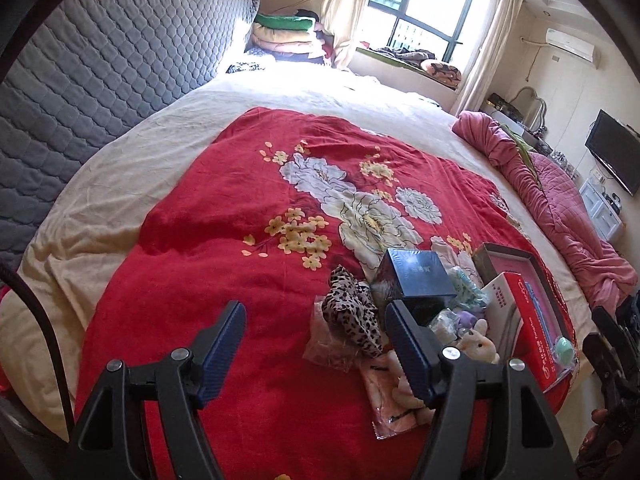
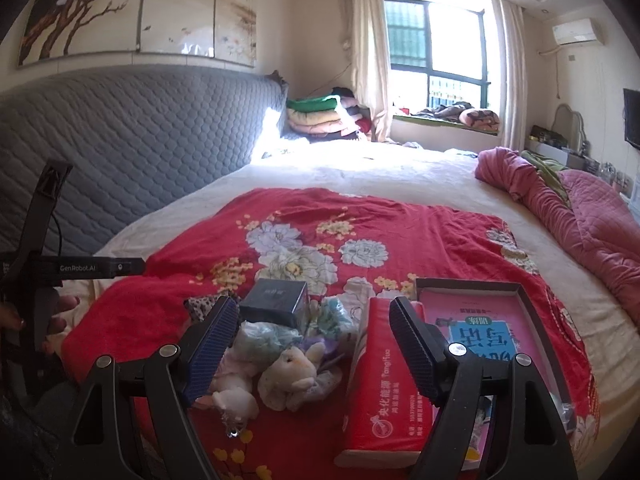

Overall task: Organize soft objects
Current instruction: 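Move both grippers back over the pile of soft items, then grasp the leopard-print scarf with the left gripper while the right grasps a white plush toy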

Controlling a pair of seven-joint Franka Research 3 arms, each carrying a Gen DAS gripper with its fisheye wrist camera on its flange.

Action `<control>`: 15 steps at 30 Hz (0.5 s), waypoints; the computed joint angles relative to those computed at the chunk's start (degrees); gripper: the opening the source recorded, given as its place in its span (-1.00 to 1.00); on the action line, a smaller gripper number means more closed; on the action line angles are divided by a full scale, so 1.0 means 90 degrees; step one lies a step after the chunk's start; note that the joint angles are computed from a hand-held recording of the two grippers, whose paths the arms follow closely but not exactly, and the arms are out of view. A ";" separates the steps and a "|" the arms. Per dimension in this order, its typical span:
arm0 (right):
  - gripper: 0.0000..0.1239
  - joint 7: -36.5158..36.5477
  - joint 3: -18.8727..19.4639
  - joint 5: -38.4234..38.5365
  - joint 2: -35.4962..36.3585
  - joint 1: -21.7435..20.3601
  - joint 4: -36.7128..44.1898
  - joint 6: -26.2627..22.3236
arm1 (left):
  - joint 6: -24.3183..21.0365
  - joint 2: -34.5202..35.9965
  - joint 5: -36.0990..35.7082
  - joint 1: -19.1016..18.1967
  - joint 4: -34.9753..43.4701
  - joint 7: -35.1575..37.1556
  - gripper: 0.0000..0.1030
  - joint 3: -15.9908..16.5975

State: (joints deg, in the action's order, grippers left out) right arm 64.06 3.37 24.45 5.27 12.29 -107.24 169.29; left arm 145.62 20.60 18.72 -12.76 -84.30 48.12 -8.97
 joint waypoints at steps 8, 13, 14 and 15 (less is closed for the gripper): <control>0.29 0.1584 -0.0507 -0.2406 0.0509 0.0442 0.0214 -0.0253 | -0.0240 0.0903 -0.0528 0.0061 0.0856 0.0574 0.39 -0.0208; 0.29 0.2080 -0.0681 -0.3292 0.0850 0.0616 0.0523 -0.0607 | -0.0559 0.1548 -0.0748 -0.0036 0.1647 0.0836 0.39 -0.0176; 0.29 0.2103 -0.0688 -0.3410 0.0916 0.0633 0.0595 -0.0693 | -0.0622 0.1635 -0.0748 -0.0073 0.1759 0.0874 0.39 -0.0157; 0.29 0.2172 -0.0727 -0.3577 0.0974 0.0675 0.0653 -0.0766 | -0.0626 0.1672 -0.0723 -0.0118 0.1803 0.0855 0.38 -0.0116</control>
